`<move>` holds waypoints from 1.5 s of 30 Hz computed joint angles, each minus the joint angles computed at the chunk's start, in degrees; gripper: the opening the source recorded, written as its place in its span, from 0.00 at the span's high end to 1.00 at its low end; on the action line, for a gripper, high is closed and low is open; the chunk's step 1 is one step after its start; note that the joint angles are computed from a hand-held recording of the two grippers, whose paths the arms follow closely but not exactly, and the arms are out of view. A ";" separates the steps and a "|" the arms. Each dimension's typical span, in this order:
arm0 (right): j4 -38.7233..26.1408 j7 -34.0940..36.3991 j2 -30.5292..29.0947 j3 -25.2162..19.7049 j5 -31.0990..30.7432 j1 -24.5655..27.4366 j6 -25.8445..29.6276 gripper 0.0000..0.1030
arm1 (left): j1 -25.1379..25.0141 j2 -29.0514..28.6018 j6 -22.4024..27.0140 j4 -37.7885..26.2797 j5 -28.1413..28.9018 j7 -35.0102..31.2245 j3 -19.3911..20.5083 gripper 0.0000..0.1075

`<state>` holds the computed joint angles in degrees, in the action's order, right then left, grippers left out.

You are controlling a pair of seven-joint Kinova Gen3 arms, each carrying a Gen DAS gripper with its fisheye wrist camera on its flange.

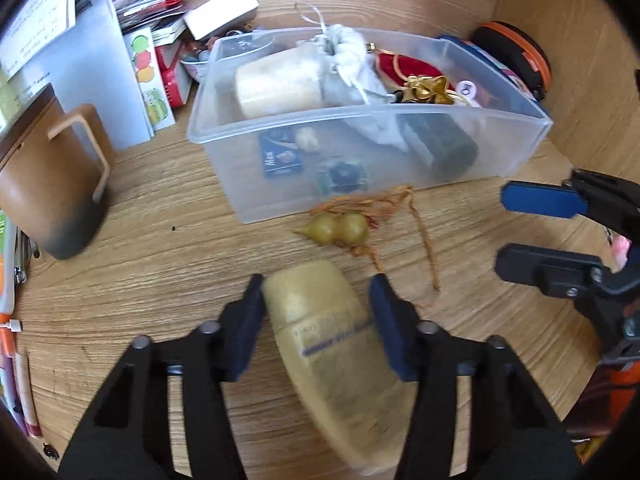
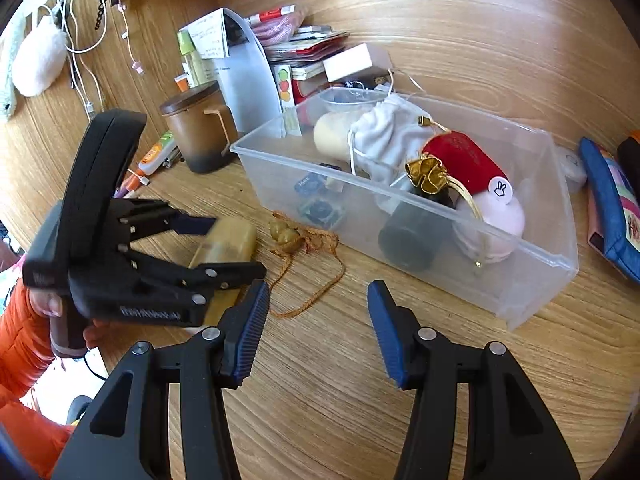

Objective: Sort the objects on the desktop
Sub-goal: 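Grasp the yellow bottle with the left tool while the right tool grasps the gold gourd ornament, then carry the yellow bottle and gourd ornament over the clear bin with both tools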

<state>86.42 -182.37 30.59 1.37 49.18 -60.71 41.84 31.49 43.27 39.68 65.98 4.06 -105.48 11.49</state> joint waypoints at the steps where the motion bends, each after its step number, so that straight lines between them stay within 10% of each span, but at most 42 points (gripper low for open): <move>1: 0.05 0.25 -0.04 -0.10 -0.02 0.15 -0.15 0.53 | -0.32 -0.14 0.04 0.23 0.17 -0.44 0.33 0.59; 25: -24.85 27.66 14.90 1.95 -18.35 4.59 8.67 0.55 | -8.17 -9.36 -8.25 18.62 2.52 -5.59 1.65 0.46; 30: -28.30 29.42 17.28 3.55 -17.96 3.27 10.14 0.73 | -9.01 -9.92 -12.08 21.01 3.81 -4.94 2.05 0.54; 45: -17.12 18.15 10.04 7.23 -11.95 -1.71 2.23 0.73 | -11.59 -10.92 -16.55 21.54 7.70 -4.67 5.94 0.57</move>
<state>69.30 -164.21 40.63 8.60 37.23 -62.41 44.07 19.91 32.35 23.14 87.52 11.76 -110.16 17.43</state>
